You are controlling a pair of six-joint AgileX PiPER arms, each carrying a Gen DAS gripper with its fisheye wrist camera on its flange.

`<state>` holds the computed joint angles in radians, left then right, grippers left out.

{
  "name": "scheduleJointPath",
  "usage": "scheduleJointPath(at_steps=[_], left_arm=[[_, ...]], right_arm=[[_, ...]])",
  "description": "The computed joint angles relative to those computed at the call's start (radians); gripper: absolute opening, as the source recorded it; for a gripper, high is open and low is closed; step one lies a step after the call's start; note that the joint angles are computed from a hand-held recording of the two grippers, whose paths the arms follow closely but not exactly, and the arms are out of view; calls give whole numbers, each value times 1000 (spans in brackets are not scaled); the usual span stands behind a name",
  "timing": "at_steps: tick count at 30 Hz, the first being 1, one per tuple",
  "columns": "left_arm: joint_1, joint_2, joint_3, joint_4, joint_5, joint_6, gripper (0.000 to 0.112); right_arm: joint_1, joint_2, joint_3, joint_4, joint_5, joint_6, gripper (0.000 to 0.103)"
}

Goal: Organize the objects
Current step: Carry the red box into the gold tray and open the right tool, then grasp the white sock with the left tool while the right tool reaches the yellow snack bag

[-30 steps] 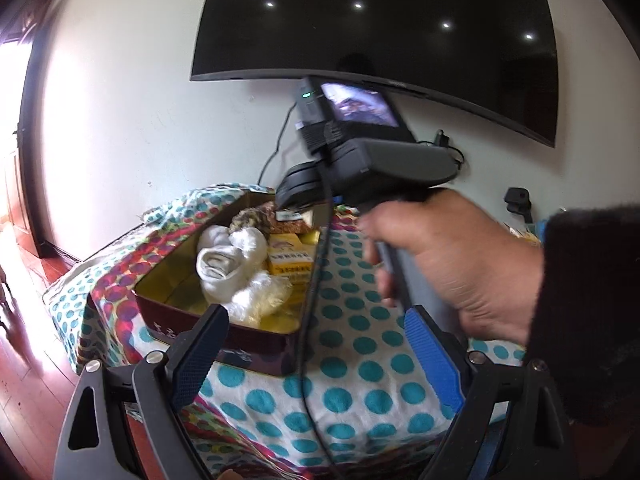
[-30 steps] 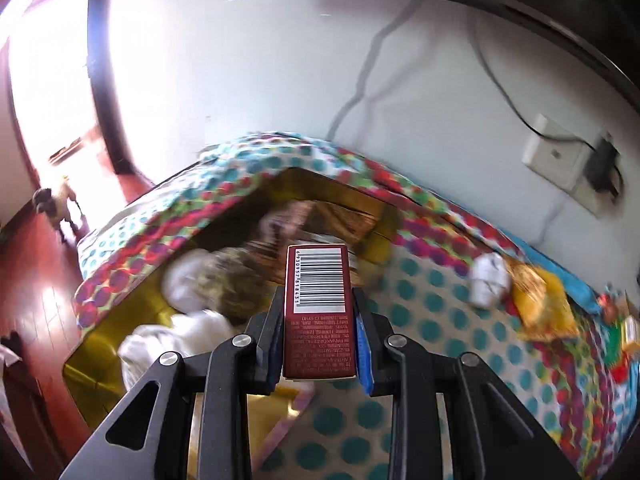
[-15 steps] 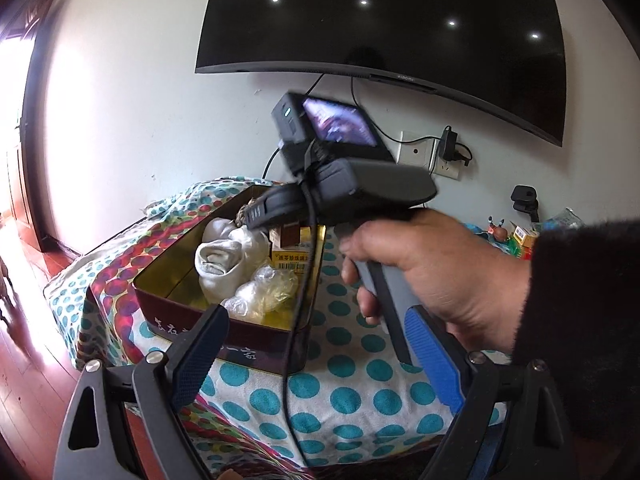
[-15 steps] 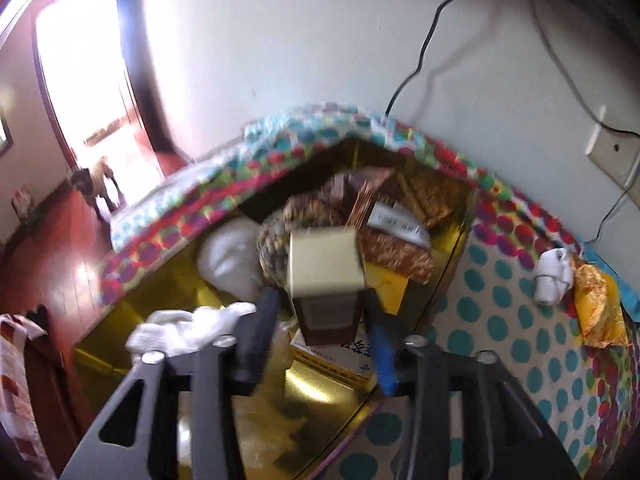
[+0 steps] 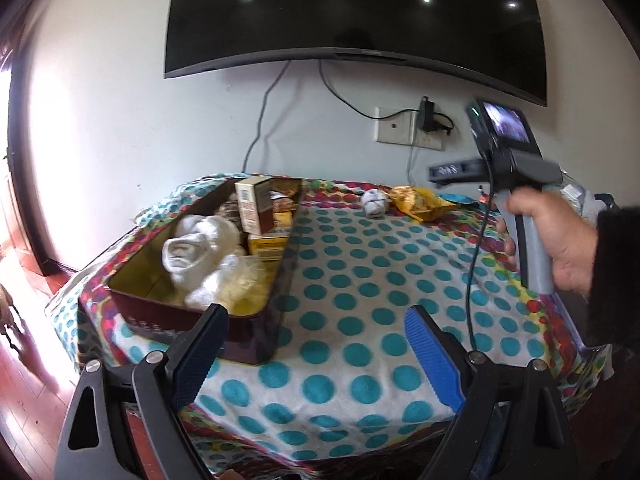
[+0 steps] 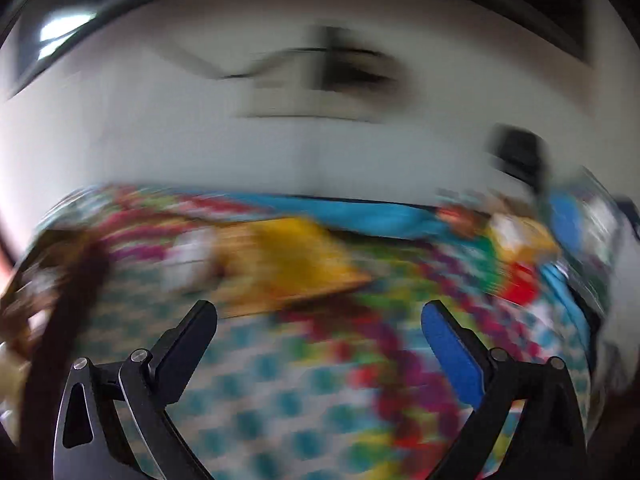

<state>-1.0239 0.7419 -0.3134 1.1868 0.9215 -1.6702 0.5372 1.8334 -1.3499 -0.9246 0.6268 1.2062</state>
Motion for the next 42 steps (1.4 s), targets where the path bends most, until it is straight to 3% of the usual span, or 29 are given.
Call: scheduleJointPath(at_steps=[3, 7, 10, 13, 16, 18, 21, 25, 29, 40, 42], left_arm=[[14, 84, -45, 25, -58, 3, 92], [150, 219, -136, 103, -223, 32, 92], [275, 322, -216, 185, -350, 8, 92], [401, 465, -332, 289, -454, -44, 92], [487, 647, -491, 347, -513, -52, 92], [541, 788, -632, 256, -561, 82, 92], [601, 955, -818, -14, -600, 379, 92], [647, 1160, -1076, -374, -507, 752, 92], [668, 1291, -1266, -555, -425, 952, 92], [670, 1548, -1667, -770, -231, 1210, 92], [683, 1583, -1731, -844, -182, 1253, 78]], right_arm=[[-78, 27, 32, -102, -29, 99, 102], [-70, 72, 51, -262, 11, 215, 102], [-64, 104, 41, -256, 48, 225, 100], [-75, 84, 60, -272, 30, 259, 101], [-97, 84, 33, -190, 13, 185, 101], [-111, 89, 14, -133, 11, 142, 101], [-124, 94, -1, -82, 8, 106, 101], [-128, 92, 2, -75, -9, 99, 102], [-118, 100, -11, -76, 6, 90, 102], [-151, 86, -4, -14, -51, 59, 103], [-154, 94, -15, 7, -43, 43, 103]])
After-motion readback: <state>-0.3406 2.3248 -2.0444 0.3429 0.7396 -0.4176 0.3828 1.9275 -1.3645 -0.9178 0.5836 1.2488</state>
